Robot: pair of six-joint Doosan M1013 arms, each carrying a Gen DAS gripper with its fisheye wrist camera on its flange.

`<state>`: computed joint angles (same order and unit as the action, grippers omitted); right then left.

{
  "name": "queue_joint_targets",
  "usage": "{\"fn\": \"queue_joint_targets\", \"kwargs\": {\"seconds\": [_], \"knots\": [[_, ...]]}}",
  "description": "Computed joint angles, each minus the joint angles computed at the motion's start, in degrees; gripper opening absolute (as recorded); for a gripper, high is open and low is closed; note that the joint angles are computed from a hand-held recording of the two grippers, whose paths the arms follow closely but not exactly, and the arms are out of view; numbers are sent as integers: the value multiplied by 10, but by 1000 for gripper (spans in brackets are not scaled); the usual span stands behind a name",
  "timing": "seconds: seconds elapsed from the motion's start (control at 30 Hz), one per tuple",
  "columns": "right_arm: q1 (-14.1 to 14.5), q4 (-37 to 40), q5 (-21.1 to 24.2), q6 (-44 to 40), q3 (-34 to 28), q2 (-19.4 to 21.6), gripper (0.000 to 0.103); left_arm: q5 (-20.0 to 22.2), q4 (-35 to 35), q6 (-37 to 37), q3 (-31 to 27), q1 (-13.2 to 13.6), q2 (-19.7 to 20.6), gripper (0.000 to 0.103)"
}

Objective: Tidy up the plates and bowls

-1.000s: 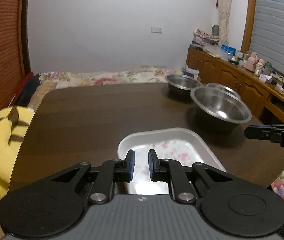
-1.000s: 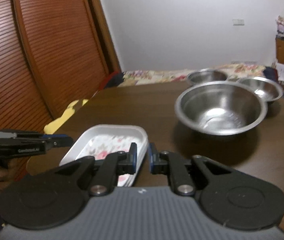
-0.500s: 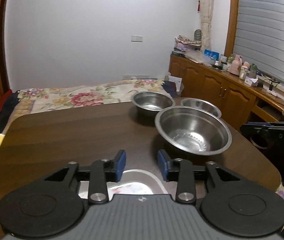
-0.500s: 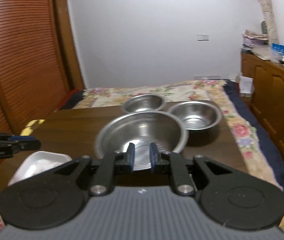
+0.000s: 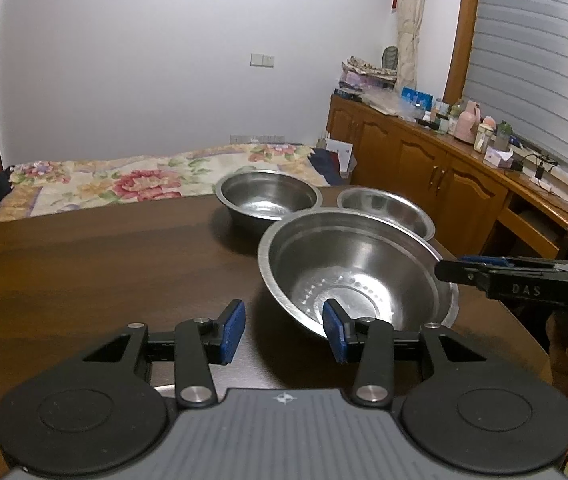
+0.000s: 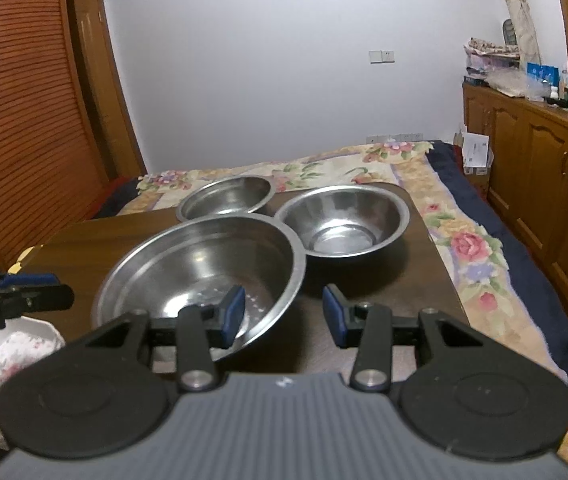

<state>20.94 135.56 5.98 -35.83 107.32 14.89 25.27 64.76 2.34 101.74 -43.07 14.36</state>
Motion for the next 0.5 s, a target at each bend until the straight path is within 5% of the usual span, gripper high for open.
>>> {"fn": "queue_joint_targets", "kwargs": {"seconds": [0.2,0.5], "knots": [[-12,-176,23,171,-7,10,45,-1,-33,22,-12,4,12,45],[-24,-282,63,289,-20,21,45,-10,-57,29,-23,12,19,45]]}}
